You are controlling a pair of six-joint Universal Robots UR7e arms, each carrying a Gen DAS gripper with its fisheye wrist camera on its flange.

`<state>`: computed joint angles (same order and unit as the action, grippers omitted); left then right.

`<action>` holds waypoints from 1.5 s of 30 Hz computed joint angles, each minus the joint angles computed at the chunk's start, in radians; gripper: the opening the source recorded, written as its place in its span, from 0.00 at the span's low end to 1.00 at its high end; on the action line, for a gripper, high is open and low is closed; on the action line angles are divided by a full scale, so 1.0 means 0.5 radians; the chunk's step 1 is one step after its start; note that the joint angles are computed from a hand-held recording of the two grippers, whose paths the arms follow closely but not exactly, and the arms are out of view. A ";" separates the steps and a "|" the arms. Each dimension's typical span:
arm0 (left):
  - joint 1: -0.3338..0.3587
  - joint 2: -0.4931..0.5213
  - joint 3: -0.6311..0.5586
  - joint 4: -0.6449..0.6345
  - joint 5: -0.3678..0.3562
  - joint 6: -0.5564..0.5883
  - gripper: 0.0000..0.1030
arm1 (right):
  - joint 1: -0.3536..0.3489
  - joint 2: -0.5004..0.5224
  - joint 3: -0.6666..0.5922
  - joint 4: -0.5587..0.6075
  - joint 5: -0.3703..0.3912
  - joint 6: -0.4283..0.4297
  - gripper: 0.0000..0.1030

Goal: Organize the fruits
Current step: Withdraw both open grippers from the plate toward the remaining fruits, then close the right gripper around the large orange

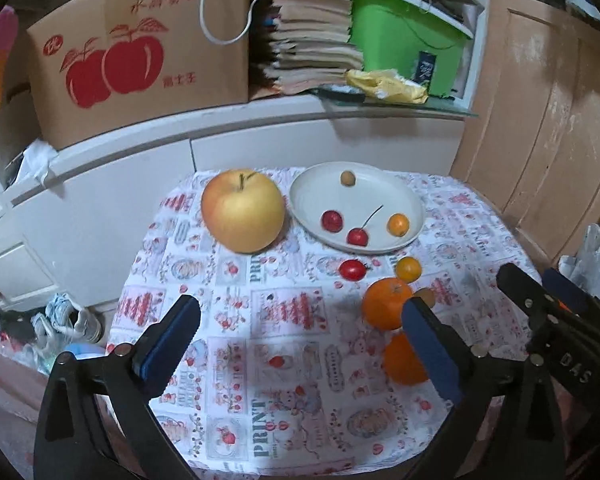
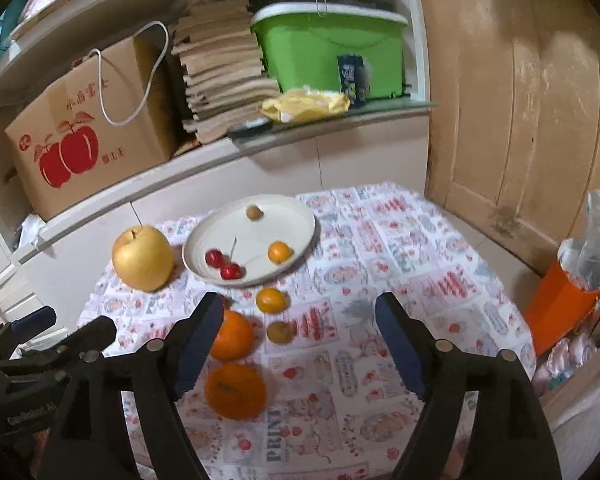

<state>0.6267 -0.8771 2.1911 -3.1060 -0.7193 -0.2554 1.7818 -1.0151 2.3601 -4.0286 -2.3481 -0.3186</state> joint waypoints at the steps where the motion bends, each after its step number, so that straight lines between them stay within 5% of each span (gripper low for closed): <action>1: 0.003 0.012 -0.005 0.014 0.033 -0.010 0.97 | -0.005 -0.004 0.003 0.029 0.010 0.013 0.78; 16: -0.002 0.061 -0.012 0.032 0.143 0.021 0.97 | -0.045 0.052 -0.029 0.124 -0.032 0.005 0.78; 21: 0.000 0.058 -0.016 0.063 0.168 -0.006 0.97 | -0.061 0.009 -0.039 0.350 -0.014 0.086 0.78; 29: 0.022 0.030 -0.013 0.062 0.169 -0.042 0.97 | -0.113 -0.070 -0.030 0.827 0.201 0.254 0.78; 45: 0.090 -0.063 0.006 0.009 0.111 -0.143 0.97 | -0.208 0.033 -0.089 1.049 0.344 0.275 0.73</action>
